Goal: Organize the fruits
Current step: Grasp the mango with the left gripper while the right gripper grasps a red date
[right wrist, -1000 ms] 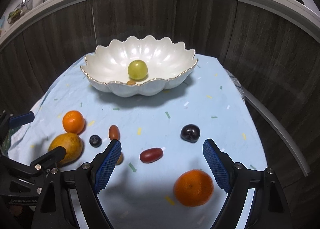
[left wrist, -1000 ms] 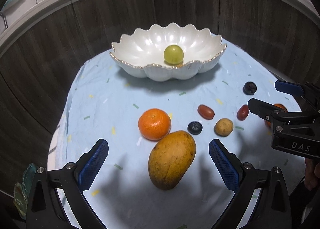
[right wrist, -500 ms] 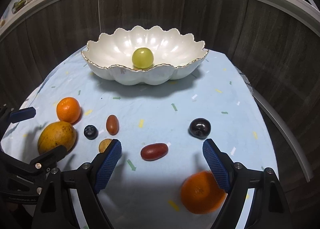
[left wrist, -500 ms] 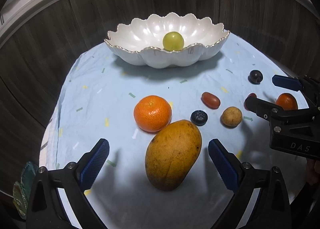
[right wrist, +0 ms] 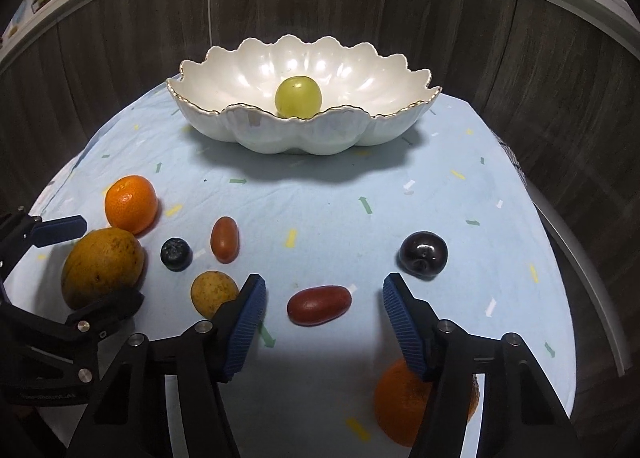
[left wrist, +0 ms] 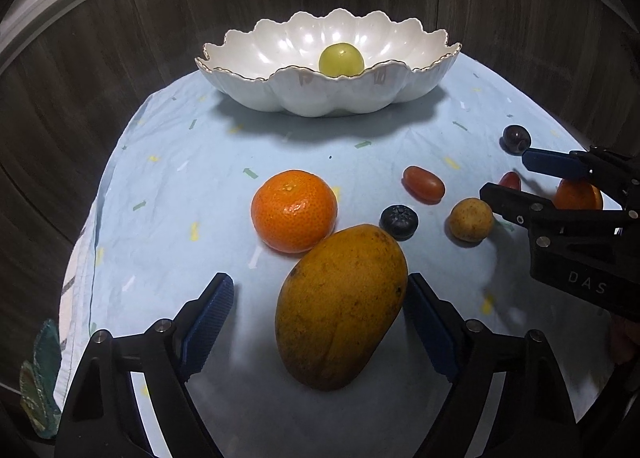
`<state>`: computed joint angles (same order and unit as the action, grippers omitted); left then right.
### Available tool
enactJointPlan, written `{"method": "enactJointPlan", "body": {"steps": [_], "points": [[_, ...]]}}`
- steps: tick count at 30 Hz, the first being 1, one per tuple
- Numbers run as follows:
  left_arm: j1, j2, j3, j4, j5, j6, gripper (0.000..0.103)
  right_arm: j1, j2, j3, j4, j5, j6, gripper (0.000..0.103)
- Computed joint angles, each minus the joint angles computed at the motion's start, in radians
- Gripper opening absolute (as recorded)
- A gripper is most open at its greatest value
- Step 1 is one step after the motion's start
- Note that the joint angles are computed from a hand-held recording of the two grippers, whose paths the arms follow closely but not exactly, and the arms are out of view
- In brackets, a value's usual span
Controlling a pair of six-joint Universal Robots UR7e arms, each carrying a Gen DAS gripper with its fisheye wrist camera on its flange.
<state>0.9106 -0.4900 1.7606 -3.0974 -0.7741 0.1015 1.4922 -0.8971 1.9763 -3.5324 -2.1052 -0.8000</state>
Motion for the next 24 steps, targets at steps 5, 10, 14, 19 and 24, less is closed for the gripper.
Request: {"method": "enactJointPlan", "body": {"steps": [5,10,14,19,24], "points": [[0.004,-0.006,0.002,0.003,-0.028,-0.003,0.078,0.009,0.009,-0.015,0.026,-0.032,-0.016,0.055],[0.003,-0.011,0.005,0.01,-0.061,0.008,0.062,0.016,0.007,-0.03,0.066,-0.07,-0.007,0.048],[0.001,-0.012,0.005,0.014,-0.065,0.007,0.058,0.022,0.001,-0.039,0.12,-0.084,0.002,0.042],[0.002,-0.015,0.001,0.028,-0.066,-0.005,0.056,0.021,-0.018,-0.05,0.205,-0.076,0.049,0.037],[0.004,-0.021,0.001,0.04,-0.071,-0.014,0.055,0.02,-0.024,-0.048,0.221,-0.072,0.057,0.032]]}}
